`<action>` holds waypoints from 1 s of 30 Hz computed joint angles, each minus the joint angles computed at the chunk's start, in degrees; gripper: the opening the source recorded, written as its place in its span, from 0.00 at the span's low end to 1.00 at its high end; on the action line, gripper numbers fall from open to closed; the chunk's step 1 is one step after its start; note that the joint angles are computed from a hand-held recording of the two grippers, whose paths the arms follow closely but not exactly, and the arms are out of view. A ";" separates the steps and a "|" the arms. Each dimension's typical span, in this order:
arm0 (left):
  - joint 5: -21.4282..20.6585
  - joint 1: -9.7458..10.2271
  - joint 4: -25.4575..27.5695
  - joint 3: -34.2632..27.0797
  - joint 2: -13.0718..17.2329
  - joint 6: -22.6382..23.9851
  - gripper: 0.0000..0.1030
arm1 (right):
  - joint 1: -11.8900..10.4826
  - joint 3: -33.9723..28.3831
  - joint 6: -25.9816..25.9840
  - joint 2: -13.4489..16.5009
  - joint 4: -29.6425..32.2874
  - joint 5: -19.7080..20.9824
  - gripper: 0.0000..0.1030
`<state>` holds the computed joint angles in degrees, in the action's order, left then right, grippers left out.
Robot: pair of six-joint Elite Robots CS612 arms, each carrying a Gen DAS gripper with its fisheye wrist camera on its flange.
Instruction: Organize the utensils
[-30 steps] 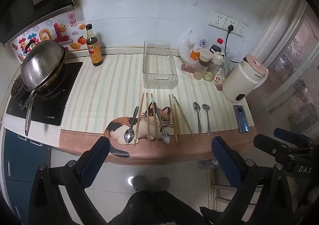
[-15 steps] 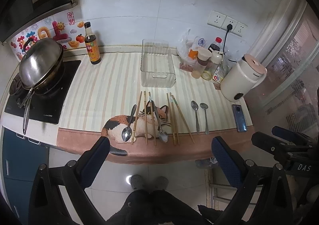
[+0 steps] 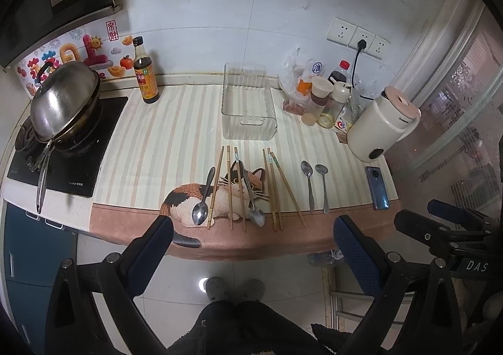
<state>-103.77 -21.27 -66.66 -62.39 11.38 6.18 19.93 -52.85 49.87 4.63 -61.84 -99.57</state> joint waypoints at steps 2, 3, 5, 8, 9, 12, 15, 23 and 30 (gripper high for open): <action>-0.08 0.00 -0.01 -0.05 0.02 0.00 1.00 | -0.05 0.05 -0.14 0.10 -0.36 -0.08 1.00; 0.04 -0.02 -0.07 -0.06 0.04 0.03 1.00 | 0.01 0.27 -0.07 0.01 -0.46 -0.21 1.00; -0.10 0.01 -0.14 0.01 0.01 0.03 1.00 | -0.04 0.12 -0.18 0.04 -0.36 -0.06 1.00; -0.10 -0.03 -0.25 0.21 -0.09 -0.06 1.00 | -0.01 0.12 -0.19 0.03 -0.33 -0.07 1.00; 0.05 -0.07 -0.19 0.15 -0.09 -0.10 1.00 | 0.02 0.27 -0.17 -0.03 -0.35 -0.12 1.00; 0.01 -0.08 -0.34 0.42 -0.20 -0.08 1.00 | -0.08 0.34 -0.61 -0.30 -0.22 -0.03 1.00; -0.03 -0.09 -0.30 0.33 -0.16 -0.06 1.00 | -0.06 0.41 -0.62 -0.34 -0.35 -0.10 1.00; 0.02 -0.13 -0.40 0.24 -0.09 -0.22 1.00 | -0.01 0.45 -0.62 -0.37 -0.32 -0.19 1.00; 0.01 -0.10 -0.30 0.03 0.00 -0.15 1.00 | 0.01 0.63 -0.77 -0.49 -0.53 -0.19 1.00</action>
